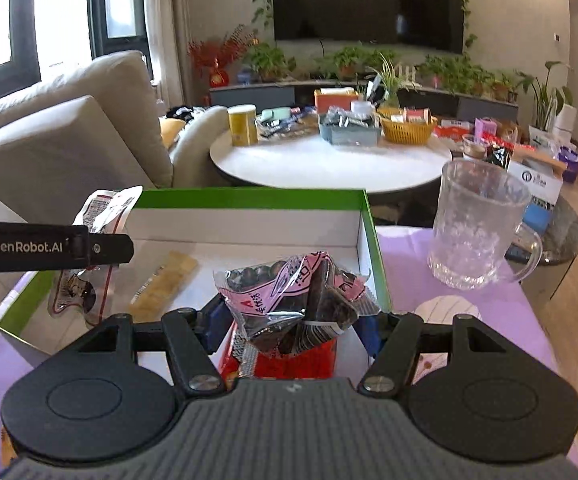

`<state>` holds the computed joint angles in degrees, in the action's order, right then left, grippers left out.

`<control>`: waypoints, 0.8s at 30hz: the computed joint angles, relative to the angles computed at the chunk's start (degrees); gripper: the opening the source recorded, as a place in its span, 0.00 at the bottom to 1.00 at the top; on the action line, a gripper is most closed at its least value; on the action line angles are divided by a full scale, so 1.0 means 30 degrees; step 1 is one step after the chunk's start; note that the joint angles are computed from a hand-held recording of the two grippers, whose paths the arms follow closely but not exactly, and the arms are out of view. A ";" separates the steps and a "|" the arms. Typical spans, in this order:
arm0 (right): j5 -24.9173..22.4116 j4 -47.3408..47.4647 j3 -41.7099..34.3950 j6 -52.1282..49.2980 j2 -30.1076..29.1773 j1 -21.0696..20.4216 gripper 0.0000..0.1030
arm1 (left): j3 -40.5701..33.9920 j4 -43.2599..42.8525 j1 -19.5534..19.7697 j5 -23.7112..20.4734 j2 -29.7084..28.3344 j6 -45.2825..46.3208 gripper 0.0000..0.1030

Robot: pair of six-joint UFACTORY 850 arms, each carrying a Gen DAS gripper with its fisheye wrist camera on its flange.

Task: Organize snacks
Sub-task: 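Carry the white pouch and wrapped candy over the green box with both grippers, then lower both snacks into the green box and open both grippers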

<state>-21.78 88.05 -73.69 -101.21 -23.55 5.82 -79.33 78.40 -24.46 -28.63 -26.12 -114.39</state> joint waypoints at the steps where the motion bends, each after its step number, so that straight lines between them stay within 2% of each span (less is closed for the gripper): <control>1: 0.0072 -0.0264 0.0014 0.0275 -0.0020 0.0017 0.64 | 0.0020 -0.0209 -0.0035 -0.0019 -0.0041 0.0215 0.58; 5: 0.0250 -0.2400 -0.0037 0.2258 -0.0106 0.0157 0.64 | 0.0022 -0.1608 -0.0064 0.0175 -0.0271 0.1755 0.59; 11: 0.0504 -0.2939 0.0312 0.1979 0.0157 0.0366 0.64 | -0.0145 -0.2621 -0.0648 -0.1008 -0.0496 0.4419 0.59; 15: 0.0293 -0.4610 0.0285 0.4300 0.0398 0.0141 0.64 | -0.0094 -0.3826 -0.0914 -0.1476 -0.0422 0.6279 0.60; 17: -0.0354 -0.5439 0.0114 0.5101 0.0364 -0.0025 0.64 | 0.0369 -0.3449 -0.1000 -0.1463 -0.0133 0.5293 0.61; 22: 0.0289 -0.2406 0.1398 0.2180 0.1398 -0.0174 0.65 | 0.1419 -0.3203 -0.1060 -0.0962 0.0841 0.3663 0.61; 24: -0.0106 -0.1910 0.1615 0.1634 0.1626 -0.0377 0.65 | 0.1703 -0.2988 -0.1151 -0.1027 0.1100 0.3397 0.61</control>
